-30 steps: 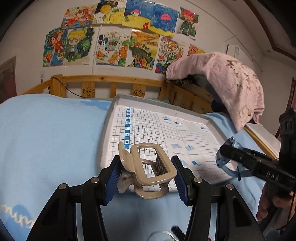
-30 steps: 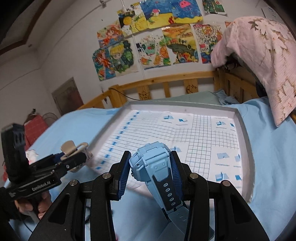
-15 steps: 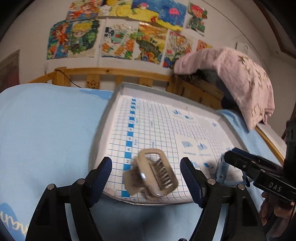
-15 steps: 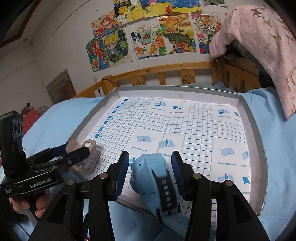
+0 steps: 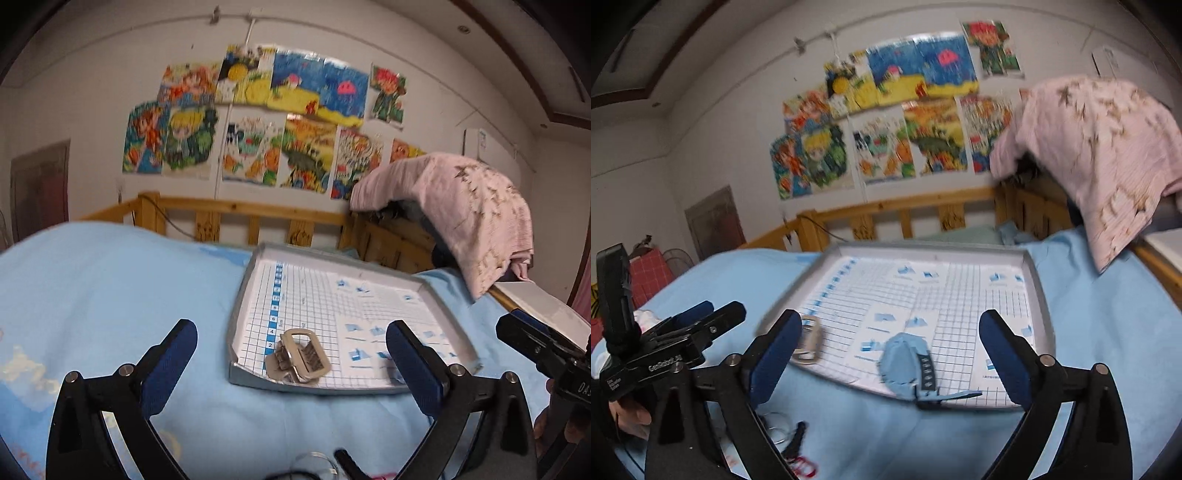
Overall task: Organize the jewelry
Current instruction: 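Carry the claw clip and watch into the grey tray and open both tools, then withdraw both tools from the tray back toward the remaining jewelry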
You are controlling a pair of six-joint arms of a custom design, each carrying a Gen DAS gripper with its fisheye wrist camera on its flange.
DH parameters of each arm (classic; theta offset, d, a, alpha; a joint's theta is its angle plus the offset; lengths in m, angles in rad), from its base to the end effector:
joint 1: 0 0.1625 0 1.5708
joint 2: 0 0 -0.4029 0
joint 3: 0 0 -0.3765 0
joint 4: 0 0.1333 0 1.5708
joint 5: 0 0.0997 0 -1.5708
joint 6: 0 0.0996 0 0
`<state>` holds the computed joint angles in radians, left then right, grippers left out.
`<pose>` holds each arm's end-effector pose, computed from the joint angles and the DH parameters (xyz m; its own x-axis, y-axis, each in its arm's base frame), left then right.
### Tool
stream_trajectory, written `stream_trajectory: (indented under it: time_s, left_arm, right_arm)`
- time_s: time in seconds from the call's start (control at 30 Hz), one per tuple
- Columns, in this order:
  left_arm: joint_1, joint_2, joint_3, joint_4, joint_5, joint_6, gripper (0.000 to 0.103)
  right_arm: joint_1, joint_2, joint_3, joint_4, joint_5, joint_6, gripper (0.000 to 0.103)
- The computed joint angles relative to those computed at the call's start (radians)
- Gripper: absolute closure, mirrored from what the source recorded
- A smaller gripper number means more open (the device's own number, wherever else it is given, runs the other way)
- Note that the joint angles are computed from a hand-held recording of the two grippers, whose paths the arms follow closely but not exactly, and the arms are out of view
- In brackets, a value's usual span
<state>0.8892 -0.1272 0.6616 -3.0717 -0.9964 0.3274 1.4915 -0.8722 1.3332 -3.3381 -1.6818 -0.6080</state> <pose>-0.3894 -0.7775 0.0564 -0.7689 0.3140 -0.5569 0.6392 0.3594 -0.6799 0.0650 -0.7254 0.3739 -0.8181 0.0032 0.5751 -0.5441 0.3198 -0.7757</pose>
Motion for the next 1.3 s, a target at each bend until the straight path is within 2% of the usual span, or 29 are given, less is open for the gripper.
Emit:
stream_trajectory:
  time_s: [0.1,0.3,0.57,0.83,0.97,1.3]
  left_arm:
    - [-0.023,-0.109,0.215,-0.134,-0.004,0.031,0.0]
    - [-0.052,-0.277,0.541,-0.268,0.007,0.032,0.0]
    - [-0.075,-0.42,0.813,-0.367,0.036,0.002,0.0]
    - [-0.089,-0.508,0.997,-0.411,0.065,-0.019,0.0]
    - [-0.089,-0.533,1.059,-0.406,0.079,-0.026,0.0]
    - [-0.09,-0.539,1.078,-0.421,0.083,-0.023,0.0]
  right_arm:
    - [0.015,-0.052,0.108,-0.092,0.005,-0.031,0.002]
    - [0.041,-0.15,0.311,-0.24,0.012,-0.071,0.002]
    - [0.054,-0.239,0.51,-0.3,-0.006,-0.089,0.002]
    - [0.05,-0.273,0.674,-0.386,-0.038,-0.083,0.002]
    - [0.048,-0.27,0.714,-0.409,-0.059,-0.089,0.002]
    - [0.045,-0.265,0.749,-0.447,-0.086,-0.104,0.002]
